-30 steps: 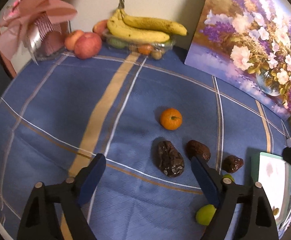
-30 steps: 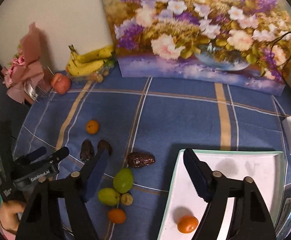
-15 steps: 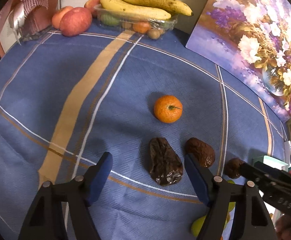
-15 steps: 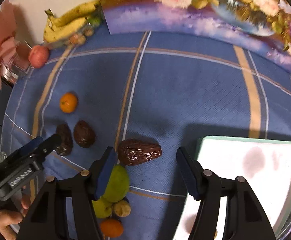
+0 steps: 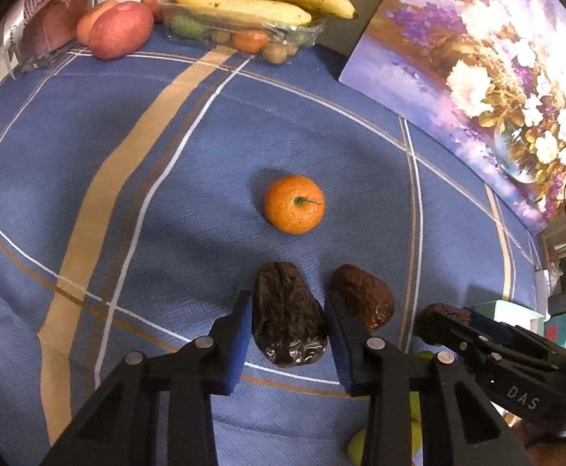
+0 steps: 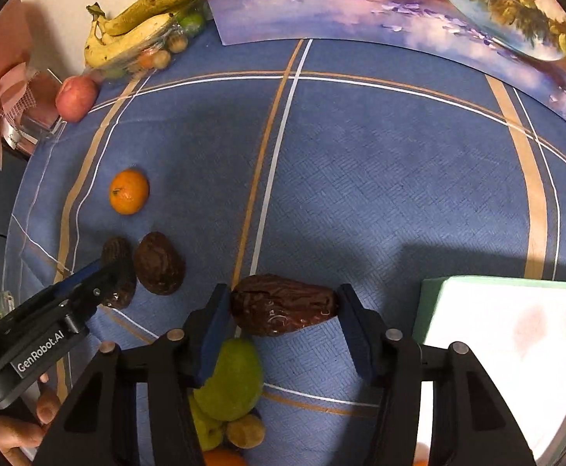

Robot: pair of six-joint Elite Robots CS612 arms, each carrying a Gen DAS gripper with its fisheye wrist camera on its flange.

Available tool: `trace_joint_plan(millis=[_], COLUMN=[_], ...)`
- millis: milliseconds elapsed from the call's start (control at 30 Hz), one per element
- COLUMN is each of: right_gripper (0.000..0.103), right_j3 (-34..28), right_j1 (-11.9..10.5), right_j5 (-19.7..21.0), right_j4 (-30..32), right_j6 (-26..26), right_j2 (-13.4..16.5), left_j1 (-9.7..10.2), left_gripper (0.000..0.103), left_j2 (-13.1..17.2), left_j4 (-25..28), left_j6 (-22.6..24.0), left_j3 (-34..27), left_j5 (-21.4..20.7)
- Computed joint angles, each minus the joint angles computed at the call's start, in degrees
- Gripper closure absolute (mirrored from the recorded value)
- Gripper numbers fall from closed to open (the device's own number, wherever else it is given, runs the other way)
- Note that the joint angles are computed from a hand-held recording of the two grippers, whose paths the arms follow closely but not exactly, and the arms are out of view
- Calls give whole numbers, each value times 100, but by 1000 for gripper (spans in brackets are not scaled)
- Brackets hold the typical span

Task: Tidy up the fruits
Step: 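Grasp a wrinkled dark prune with the left tool while the right tool grasps a brown date, then carry the prune in the left tool while the right tool carries the date over the tray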

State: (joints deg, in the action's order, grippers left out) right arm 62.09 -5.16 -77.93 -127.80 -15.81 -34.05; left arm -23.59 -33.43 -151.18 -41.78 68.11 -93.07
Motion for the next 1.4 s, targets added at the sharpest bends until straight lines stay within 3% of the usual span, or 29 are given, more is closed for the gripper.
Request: trace_joint_plan(millis=[333, 567, 667, 767, 1000, 1167, 1400], right_gripper=[46, 46, 46, 46, 46, 46, 46], right_j3=[672, 1394, 1708, 2009, 2389, 2437, 2508], right_j1=[-111, -226, -270, -296, -495, -682, -937], right_j5=[221, 342, 337, 218, 599, 627, 310], right_j4=[-673, -1478, -1878, -2306, -2936, -3035, -3203], right_j6=[88, 226, 381, 430, 754, 956, 1224], right_j2=[-474, -924, -1072, -1202, -1331, -1346, -1382], left_j1=[-114, -336, -424, -490, -601, -721, -921], left_gripper=[64, 64, 64, 64, 64, 64, 64], left_j2=[-413, -725, -797, -775, -665, -618, -454], left_j4=[-219, -327, -483, -568, -253, -70, 61], left_j6=[71, 212, 318, 448, 671, 782, 1061], left_j3=[386, 729, 806, 745, 494, 360, 28], left_j5=[530, 926, 906, 829, 862, 1054, 1031])
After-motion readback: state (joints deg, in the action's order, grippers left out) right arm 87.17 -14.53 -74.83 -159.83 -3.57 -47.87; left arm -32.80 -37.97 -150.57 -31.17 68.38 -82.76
